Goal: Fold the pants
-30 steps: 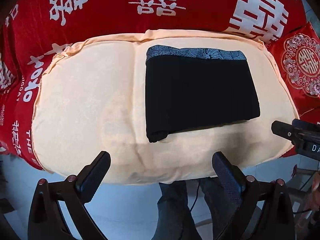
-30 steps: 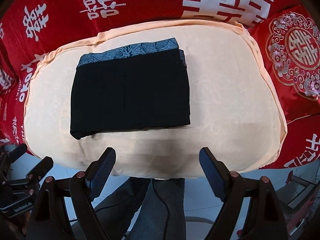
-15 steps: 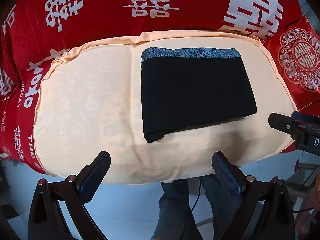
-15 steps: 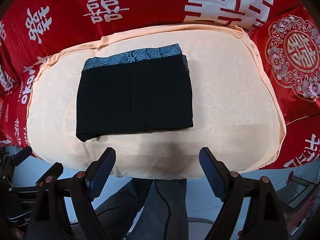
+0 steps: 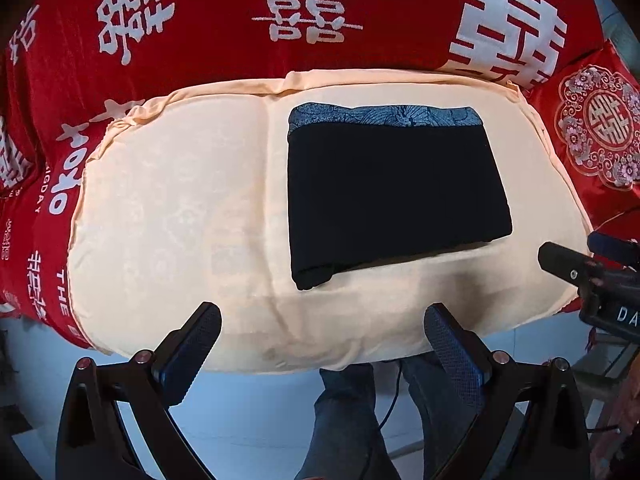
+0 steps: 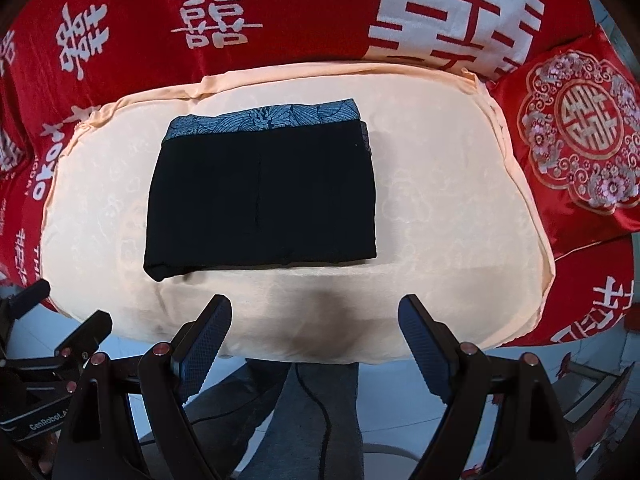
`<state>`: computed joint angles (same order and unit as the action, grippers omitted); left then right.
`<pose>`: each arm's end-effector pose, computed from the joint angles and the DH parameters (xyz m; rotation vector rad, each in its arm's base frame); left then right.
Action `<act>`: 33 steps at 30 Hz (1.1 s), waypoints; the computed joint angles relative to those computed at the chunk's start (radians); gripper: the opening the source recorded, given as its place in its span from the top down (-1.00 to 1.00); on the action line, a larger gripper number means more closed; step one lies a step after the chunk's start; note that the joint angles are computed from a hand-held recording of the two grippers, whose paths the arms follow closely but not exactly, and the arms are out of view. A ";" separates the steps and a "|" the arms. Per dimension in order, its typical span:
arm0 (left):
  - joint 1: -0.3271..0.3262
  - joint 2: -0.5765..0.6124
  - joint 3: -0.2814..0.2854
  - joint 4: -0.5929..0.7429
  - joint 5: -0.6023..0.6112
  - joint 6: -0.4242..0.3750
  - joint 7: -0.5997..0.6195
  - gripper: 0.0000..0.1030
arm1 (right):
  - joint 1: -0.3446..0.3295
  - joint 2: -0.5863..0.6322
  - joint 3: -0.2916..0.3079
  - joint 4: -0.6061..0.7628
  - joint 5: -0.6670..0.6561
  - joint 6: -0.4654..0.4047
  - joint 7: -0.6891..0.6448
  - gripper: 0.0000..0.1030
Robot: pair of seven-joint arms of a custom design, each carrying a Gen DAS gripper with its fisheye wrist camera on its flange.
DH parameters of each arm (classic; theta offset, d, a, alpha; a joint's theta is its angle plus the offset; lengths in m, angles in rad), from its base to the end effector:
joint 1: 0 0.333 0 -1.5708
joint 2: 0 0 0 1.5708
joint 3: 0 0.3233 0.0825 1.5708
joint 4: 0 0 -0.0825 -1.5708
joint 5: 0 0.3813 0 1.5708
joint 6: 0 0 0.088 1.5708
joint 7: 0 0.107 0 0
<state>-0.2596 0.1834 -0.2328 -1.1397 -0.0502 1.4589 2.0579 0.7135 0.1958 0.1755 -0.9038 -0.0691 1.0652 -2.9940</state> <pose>0.5252 -0.2675 0.7181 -0.8986 2.9631 -0.2549 0.3535 0.3942 0.7720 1.0811 -2.9336 0.0614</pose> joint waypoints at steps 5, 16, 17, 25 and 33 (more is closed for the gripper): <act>0.002 0.010 0.000 0.018 -0.010 -0.004 0.008 -0.97 | 0.014 0.024 -0.004 0.043 -0.001 -0.016 0.024 -0.70; 0.003 0.005 0.000 0.017 -0.011 0.041 0.027 -0.97 | 0.059 0.114 -0.035 0.207 -0.016 -0.090 0.039 -0.70; 0.002 0.007 0.000 0.020 -0.009 0.043 0.027 -0.97 | 0.062 0.122 -0.039 0.221 -0.016 -0.096 0.039 -0.70; -0.009 0.018 -0.001 0.035 0.009 0.049 -0.003 -0.97 | 0.047 0.083 -0.048 0.144 0.001 -0.041 0.012 -0.70; -0.031 0.009 -0.006 0.020 0.043 0.062 -0.045 -0.97 | -0.007 -0.023 -0.016 -0.034 0.015 0.044 -0.015 -0.70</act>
